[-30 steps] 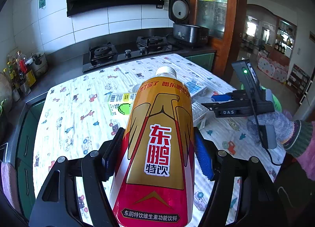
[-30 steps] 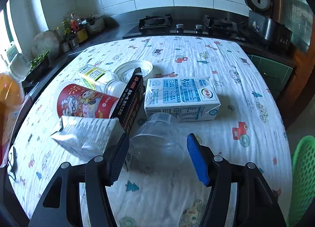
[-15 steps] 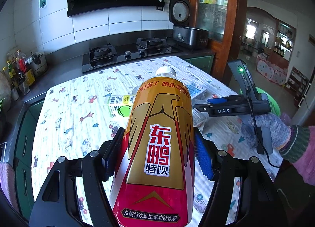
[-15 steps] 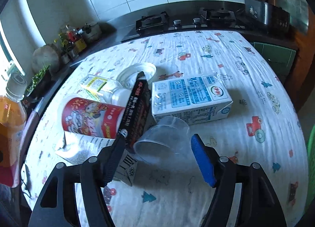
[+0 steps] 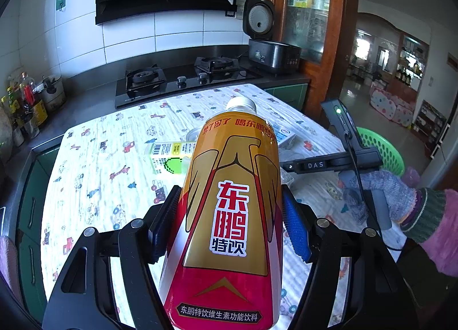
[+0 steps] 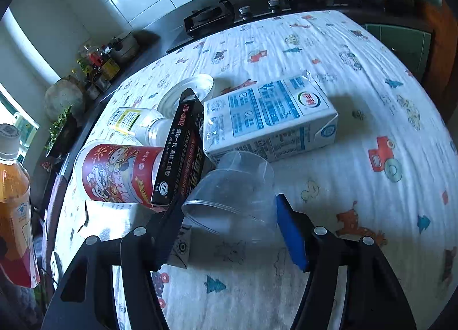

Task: Collect trash

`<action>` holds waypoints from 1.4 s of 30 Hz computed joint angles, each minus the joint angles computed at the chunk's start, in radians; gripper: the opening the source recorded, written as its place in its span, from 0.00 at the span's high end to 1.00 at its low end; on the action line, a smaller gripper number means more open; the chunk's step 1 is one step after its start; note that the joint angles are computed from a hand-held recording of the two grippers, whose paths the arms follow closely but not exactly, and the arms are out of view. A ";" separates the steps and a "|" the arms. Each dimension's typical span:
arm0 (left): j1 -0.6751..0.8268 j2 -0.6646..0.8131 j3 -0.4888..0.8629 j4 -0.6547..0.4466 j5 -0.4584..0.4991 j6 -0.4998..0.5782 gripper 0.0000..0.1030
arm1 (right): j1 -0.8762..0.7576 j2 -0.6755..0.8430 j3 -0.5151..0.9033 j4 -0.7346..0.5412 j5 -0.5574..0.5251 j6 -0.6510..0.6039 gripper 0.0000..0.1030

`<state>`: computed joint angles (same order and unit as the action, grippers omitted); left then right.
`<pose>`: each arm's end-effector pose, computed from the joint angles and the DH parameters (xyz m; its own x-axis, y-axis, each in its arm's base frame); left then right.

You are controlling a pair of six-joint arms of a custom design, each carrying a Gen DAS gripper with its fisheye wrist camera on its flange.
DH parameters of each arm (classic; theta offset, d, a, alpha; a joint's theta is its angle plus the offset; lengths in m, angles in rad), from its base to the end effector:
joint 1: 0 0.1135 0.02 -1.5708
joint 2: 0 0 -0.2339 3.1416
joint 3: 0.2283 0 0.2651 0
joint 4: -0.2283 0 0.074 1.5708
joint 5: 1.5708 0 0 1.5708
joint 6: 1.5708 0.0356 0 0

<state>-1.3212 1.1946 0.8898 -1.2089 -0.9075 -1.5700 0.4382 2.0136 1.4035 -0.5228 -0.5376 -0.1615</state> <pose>0.0775 -0.1906 0.2150 -0.5857 -0.1949 -0.7867 -0.2461 0.9676 -0.0564 0.3641 0.1907 0.1314 -0.7192 -0.4895 -0.4931 -0.6856 0.6150 0.3895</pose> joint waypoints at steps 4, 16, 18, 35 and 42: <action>0.019 0.013 0.016 0.037 0.009 0.037 0.36 | -0.013 -0.032 -0.029 -0.002 -0.009 -0.011 0.41; 0.077 0.200 0.145 0.348 0.049 0.311 0.36 | -0.269 -0.287 -0.202 -0.072 -0.072 -0.228 0.41; 0.094 0.250 0.179 0.419 0.065 0.373 0.36 | -0.341 -0.294 -0.201 -0.078 -0.070 -0.268 0.41; 0.305 0.791 0.664 0.833 0.374 0.765 0.36 | -0.732 0.056 0.082 0.031 0.083 -0.390 0.40; 0.366 1.006 0.918 0.842 0.484 0.808 0.36 | -0.767 0.113 0.134 0.042 0.080 -0.394 0.32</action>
<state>-0.9556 2.2005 1.8078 -0.3671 -0.4237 -0.7622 -0.3284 2.1270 1.5377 -0.4813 -0.4578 -0.5554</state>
